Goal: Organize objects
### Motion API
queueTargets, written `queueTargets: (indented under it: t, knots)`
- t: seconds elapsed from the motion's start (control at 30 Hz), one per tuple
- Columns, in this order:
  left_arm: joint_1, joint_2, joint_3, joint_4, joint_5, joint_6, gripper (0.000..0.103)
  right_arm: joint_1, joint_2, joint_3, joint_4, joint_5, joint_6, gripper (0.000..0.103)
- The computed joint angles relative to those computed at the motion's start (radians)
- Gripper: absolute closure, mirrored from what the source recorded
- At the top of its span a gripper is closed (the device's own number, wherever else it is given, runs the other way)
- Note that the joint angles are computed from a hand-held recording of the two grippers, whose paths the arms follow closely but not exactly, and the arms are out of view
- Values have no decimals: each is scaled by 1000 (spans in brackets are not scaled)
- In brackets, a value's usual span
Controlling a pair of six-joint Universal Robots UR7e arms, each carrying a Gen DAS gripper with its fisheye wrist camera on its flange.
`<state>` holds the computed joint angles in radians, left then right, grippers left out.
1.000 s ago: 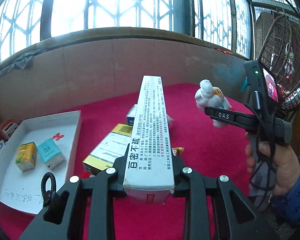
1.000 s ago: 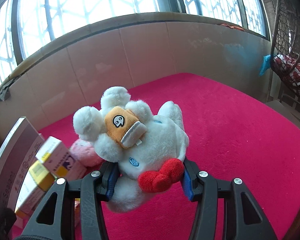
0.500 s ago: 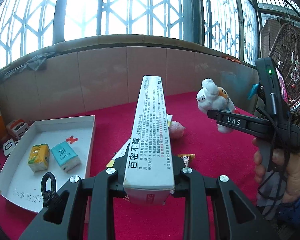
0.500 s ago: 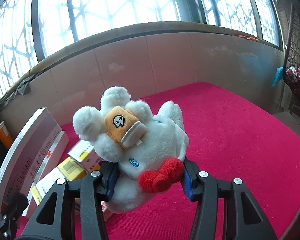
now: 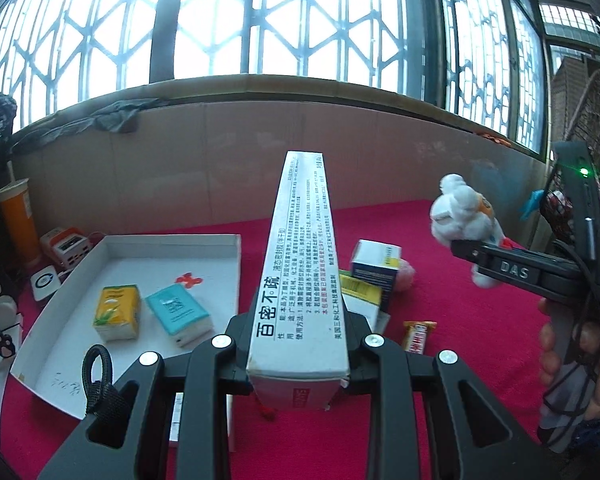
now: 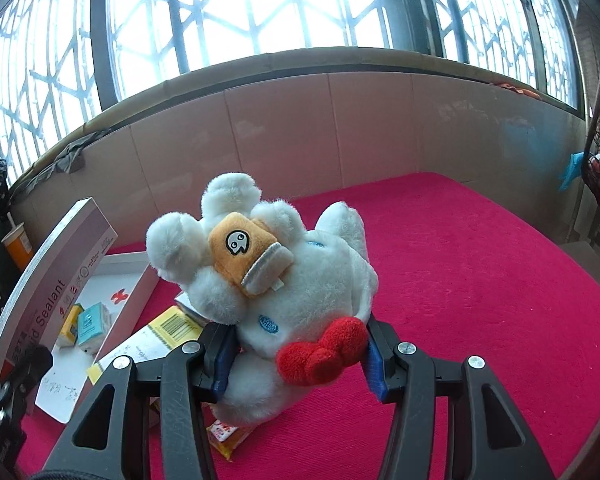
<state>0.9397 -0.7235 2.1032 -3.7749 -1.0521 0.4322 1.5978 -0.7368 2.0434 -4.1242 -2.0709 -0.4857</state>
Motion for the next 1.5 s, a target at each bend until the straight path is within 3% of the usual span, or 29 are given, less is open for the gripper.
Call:
queueTargets:
  t: [1.23, 1.5]
  knots:
    - [147, -106, -38, 24, 43, -64, 76, 149, 121, -139, 240, -9, -66, 47]
    - [186, -122, -68, 75, 56, -89, 76, 169, 148, -187, 346, -3, -42, 47]
